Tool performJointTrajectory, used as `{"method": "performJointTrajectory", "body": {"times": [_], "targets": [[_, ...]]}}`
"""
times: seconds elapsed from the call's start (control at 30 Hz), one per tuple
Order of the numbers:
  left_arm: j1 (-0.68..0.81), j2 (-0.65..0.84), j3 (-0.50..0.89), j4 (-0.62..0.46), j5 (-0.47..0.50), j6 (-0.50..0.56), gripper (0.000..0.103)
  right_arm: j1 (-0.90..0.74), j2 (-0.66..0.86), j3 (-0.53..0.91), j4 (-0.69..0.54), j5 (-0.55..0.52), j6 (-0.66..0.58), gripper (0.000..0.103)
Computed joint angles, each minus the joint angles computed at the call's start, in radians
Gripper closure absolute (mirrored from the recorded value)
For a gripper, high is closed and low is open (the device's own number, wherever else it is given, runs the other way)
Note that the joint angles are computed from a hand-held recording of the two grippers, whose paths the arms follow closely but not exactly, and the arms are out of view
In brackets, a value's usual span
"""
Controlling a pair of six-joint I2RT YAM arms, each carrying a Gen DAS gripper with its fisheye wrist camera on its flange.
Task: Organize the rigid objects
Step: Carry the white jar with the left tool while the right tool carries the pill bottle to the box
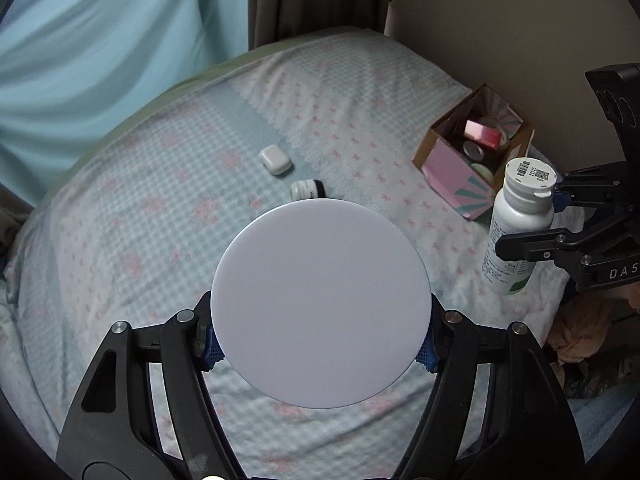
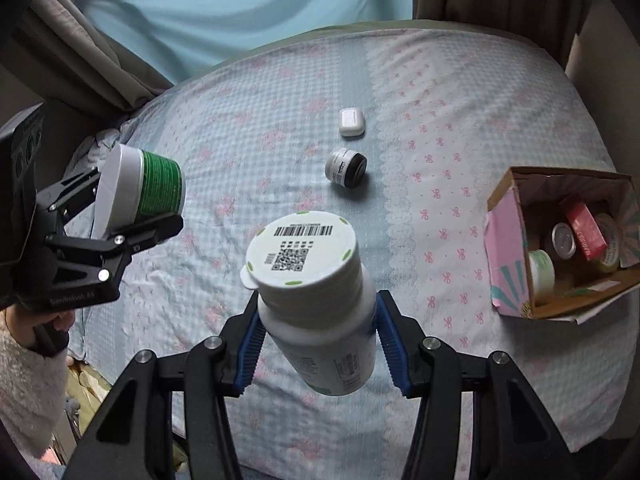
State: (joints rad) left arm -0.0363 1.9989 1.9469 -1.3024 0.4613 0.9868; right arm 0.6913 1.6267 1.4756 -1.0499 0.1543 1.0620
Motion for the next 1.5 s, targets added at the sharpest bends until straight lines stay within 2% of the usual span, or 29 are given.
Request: {"method": "performJointTrajectory", "body": {"times": [0.23,0.37,0.53,0.6,0.67,0.8,0.93,1.17,1.5], "targets": [[-0.108,-0.193,-0.140,0.022,0.008,-0.136,0.035,0.014,-0.205,-0.037,-0.152,0.069,0.080,0.054],[-0.214,-0.292,-0.209,0.076,-0.020,-0.297,0.035,-0.028,-0.363,-0.083,-0.247,0.078,0.052,0.054],[-0.383,-0.374,-0.278,0.159,-0.098,-0.586,0.035,-0.262,-0.576,-0.167,-0.320,-0.029,-0.162,0.054],[-0.455,-0.389,-0.302,0.193,-0.139,-0.696,0.035,-0.439,-0.631,-0.175,-0.351,-0.114,-0.333,0.054],[-0.530,-0.389,-0.313,0.223,-0.181,-0.806,0.035,-0.685,-0.656,-0.169,-0.392,-0.233,-0.576,0.054],[-0.664,-0.357,-0.299,0.266,-0.272,-0.989,0.035,-1.178,-0.602,-0.141,-0.461,-0.427,-1.010,0.054],[-0.763,-0.262,-0.241,0.292,-0.348,-1.111,0.035,-1.445,-0.485,-0.131,-0.447,-0.487,-1.271,0.054],[-0.858,0.003,-0.043,0.280,-0.426,-1.205,0.035,-1.620,-0.287,-0.168,-0.310,-0.468,-1.423,0.054],[-0.928,0.448,0.372,0.176,-0.471,-1.239,0.035,-1.639,-0.075,-0.260,-0.078,-0.339,-1.524,0.054]]}}
